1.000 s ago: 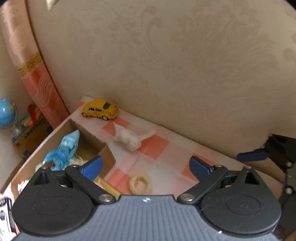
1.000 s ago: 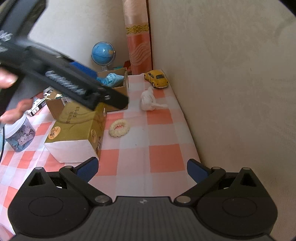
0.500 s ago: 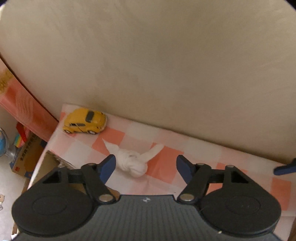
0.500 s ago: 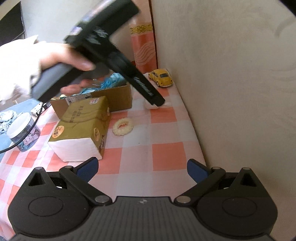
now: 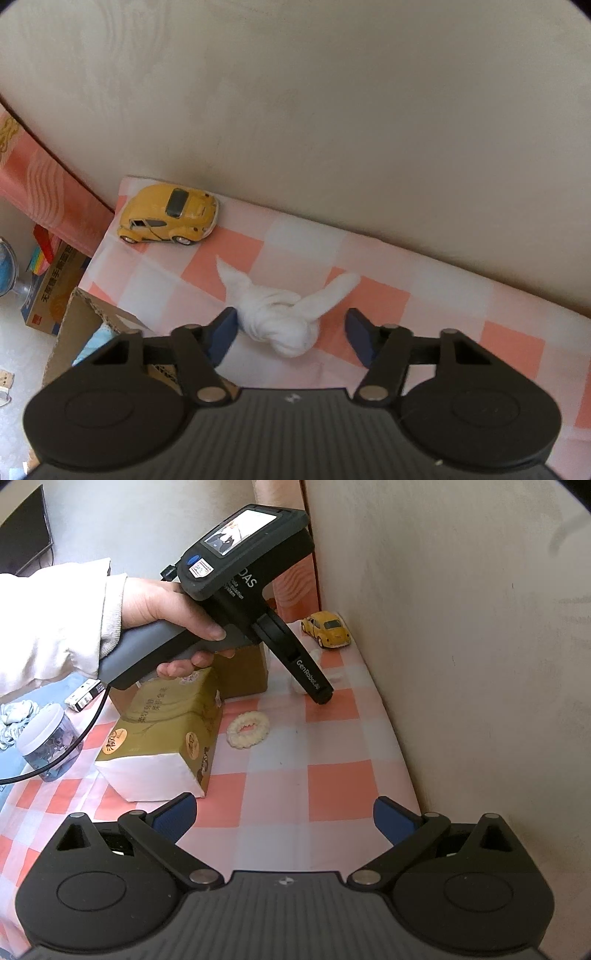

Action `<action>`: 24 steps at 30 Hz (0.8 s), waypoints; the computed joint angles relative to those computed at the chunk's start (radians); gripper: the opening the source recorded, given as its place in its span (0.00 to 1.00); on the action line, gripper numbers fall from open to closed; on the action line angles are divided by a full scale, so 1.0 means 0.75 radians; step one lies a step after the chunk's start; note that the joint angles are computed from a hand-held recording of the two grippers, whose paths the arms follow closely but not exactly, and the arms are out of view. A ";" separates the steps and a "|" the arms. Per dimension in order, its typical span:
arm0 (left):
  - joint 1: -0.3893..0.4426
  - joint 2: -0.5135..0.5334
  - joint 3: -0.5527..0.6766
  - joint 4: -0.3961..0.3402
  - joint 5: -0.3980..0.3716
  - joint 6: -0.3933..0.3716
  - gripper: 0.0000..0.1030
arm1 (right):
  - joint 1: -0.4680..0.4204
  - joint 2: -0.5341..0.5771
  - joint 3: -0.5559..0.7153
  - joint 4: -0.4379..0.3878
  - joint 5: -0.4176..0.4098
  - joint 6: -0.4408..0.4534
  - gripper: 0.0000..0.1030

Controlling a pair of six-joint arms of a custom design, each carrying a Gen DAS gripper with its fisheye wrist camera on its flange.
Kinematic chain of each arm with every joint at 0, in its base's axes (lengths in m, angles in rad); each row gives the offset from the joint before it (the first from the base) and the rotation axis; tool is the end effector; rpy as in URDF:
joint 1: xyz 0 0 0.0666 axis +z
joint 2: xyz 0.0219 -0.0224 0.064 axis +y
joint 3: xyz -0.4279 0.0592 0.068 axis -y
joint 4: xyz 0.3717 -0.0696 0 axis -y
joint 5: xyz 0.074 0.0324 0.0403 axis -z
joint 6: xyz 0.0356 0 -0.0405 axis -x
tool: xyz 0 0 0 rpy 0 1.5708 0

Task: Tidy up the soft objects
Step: 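Close the left gripper on the white cloth bunny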

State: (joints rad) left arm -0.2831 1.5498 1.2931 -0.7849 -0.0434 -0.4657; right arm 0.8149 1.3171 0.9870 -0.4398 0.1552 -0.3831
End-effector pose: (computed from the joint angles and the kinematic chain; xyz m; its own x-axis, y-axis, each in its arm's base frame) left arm 0.4762 -0.1373 0.3708 -0.6247 0.6490 -0.4343 0.6028 0.7543 0.2602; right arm 0.2857 0.2944 0.3653 -0.6831 -0.1863 -0.7062 -0.4177 0.8928 0.1686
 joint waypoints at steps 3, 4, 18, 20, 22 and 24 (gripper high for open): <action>0.004 0.005 0.000 0.011 -0.004 0.013 0.46 | 0.001 0.001 0.002 -0.007 0.002 -0.003 1.00; 0.006 0.007 0.001 0.013 -0.004 0.020 0.46 | 0.001 0.001 0.001 -0.007 0.001 -0.004 1.00; 0.006 -0.095 -0.032 -0.008 0.095 0.049 0.44 | 0.001 0.010 -0.013 0.030 0.067 0.020 0.99; 0.005 -0.130 -0.041 -0.012 0.121 0.046 0.44 | -0.001 0.017 -0.012 0.043 0.065 0.028 0.98; 0.009 -0.160 -0.047 -0.020 0.152 0.046 0.44 | 0.000 0.022 -0.011 0.053 0.068 0.031 0.96; 0.013 -0.194 -0.056 -0.025 0.182 0.047 0.44 | -0.001 0.026 -0.015 0.069 0.068 0.038 0.92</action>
State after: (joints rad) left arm -0.2735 1.4043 1.2508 -0.8037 0.0928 -0.4303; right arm 0.8145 1.3364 0.9759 -0.3881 0.2065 -0.3549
